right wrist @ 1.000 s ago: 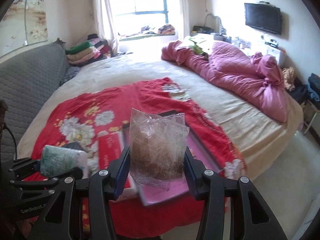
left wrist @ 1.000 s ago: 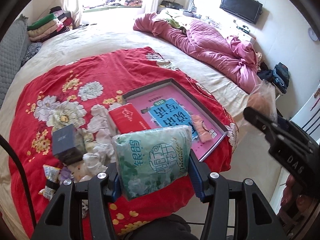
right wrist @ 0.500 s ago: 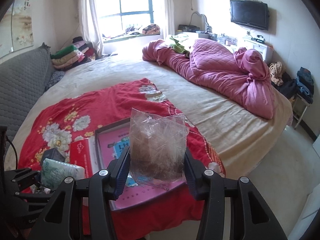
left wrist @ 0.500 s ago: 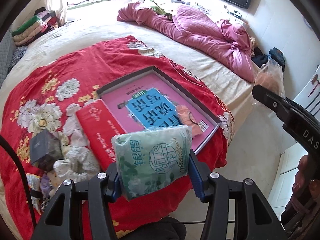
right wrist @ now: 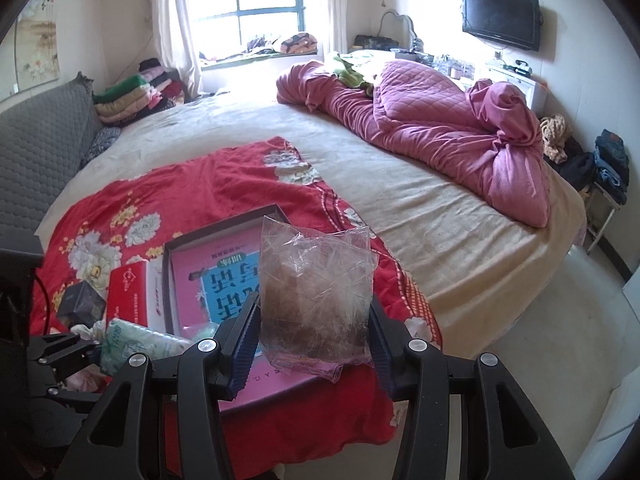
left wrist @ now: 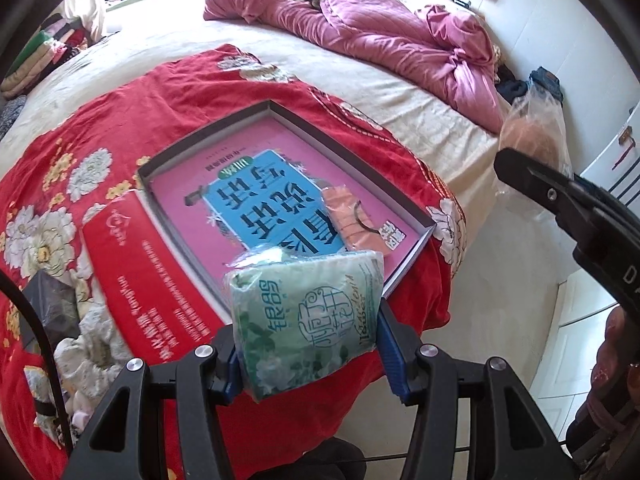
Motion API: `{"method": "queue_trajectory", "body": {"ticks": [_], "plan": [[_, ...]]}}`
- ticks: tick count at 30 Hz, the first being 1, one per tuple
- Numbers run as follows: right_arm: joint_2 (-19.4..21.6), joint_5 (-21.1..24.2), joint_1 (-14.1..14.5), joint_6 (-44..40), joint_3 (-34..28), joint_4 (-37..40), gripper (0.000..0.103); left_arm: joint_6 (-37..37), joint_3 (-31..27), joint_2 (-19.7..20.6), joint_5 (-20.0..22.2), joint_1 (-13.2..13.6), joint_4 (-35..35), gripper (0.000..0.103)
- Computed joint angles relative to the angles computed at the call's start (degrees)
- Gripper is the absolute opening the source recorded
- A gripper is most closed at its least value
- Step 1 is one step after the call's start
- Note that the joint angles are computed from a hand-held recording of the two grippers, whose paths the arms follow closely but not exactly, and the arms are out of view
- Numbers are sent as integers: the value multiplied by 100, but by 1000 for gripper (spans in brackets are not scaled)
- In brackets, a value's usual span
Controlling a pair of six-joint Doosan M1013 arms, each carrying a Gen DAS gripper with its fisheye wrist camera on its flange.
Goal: Organize soft objects
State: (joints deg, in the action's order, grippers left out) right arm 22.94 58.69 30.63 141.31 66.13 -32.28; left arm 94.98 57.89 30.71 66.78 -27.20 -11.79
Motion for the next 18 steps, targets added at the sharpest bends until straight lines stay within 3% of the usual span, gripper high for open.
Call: {"method": "queue_trajectory", "body": {"ticks": [18], "plan": [[303,48,-236,-615,-101,463,51,86,-272,483,393,-59,-109,55]]}}
